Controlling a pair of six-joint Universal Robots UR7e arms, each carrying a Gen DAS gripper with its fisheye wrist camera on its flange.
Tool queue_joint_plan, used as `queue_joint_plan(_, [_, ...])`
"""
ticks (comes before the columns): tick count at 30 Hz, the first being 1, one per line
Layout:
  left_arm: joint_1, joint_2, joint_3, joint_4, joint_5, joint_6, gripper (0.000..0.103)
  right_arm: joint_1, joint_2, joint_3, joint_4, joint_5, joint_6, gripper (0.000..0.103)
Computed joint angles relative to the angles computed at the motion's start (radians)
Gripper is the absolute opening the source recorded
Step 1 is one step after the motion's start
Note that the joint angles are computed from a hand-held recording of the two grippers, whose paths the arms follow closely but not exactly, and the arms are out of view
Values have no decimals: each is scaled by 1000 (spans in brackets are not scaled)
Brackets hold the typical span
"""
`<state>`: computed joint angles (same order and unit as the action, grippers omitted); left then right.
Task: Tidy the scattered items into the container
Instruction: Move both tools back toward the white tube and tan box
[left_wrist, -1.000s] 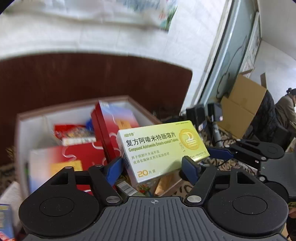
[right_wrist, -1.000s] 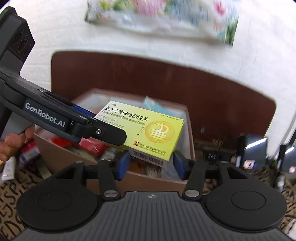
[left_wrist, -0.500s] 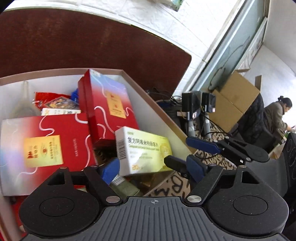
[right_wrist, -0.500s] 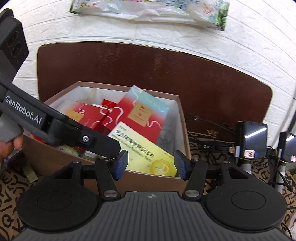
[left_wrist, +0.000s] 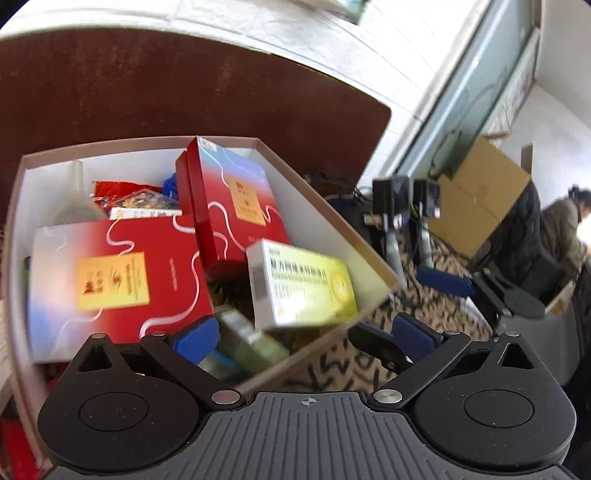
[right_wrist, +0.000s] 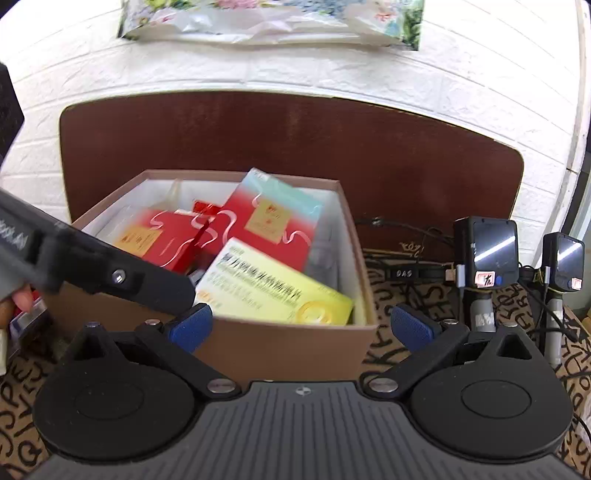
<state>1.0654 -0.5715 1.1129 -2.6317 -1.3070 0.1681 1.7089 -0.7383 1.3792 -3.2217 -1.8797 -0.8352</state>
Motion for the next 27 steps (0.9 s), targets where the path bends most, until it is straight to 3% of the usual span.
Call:
queue_joint_plan(7, [-25, -177, 358, -266, -38, 123, 103, 35, -72, 185, -81, -28, 19, 102])
queue_joint_plan(11, [-23, -275, 537, -359, -54, 72, 103, 52, -105, 322, -176, -27, 24, 102])
queue_joint_plan(15, [-24, -360, 697, -430, -24, 2, 103, 74, -107, 433, -266, -33, 30, 102])
queue_joint_plan(19, [-21, -441, 807, -437, 9, 15, 103, 100, -99, 515, -275, -48, 143, 103])
queue_joint_plan(22, [-23, -504, 895, -480, 72, 33, 103, 109, -108, 551, -187, -22, 273, 103])
queue_joint_plan(27, [7, -616, 1000, -500, 124, -78, 103, 143, -59, 556, -162, -32, 367, 102])
